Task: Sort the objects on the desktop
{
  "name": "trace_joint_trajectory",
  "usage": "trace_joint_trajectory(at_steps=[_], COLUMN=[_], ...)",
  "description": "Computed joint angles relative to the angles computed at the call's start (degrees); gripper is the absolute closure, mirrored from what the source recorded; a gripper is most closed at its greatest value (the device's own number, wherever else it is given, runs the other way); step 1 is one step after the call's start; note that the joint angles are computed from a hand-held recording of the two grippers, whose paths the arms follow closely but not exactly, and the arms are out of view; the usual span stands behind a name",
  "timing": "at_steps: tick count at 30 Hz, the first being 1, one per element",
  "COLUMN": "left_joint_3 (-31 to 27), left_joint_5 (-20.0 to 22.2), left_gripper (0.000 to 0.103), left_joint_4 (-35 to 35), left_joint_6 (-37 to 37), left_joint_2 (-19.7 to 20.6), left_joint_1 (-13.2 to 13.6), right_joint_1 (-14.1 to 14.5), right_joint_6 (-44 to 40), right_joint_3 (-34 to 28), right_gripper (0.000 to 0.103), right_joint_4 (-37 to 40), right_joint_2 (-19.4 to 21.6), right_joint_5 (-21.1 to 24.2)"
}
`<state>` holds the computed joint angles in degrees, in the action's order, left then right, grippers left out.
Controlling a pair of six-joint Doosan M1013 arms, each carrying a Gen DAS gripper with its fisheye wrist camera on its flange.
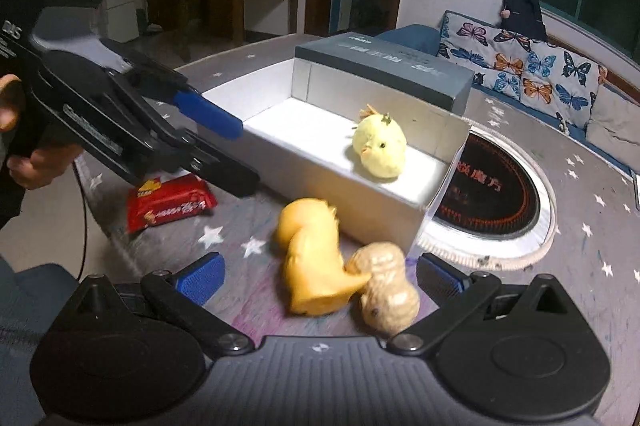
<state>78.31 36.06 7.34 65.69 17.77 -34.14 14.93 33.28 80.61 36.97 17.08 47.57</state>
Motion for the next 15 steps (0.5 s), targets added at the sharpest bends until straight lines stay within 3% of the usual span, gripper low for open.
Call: trace_joint_trajectory(at_steps=[9,15], left_joint_3=[-2.35,-3.51], left_joint_5=[2.49,2.97], left_gripper=[0.037,0.037], left_joint_4=[-5.46,-9.31], left_joint_6=[1.9,3.23], left_joint_2=[2.93,4.2], left_joint_1=[1.06,1.81], right_joint_1=[1.03,1.63], right_joint_6=[4.37,6.67], right_joint_3=[-0.84,-1.1], right_gripper=[0.009,0.012], right_joint_4=[-2.7,-4.93], right_joint_2=[1.83,2.72], right_joint_5=[4.44,2.89])
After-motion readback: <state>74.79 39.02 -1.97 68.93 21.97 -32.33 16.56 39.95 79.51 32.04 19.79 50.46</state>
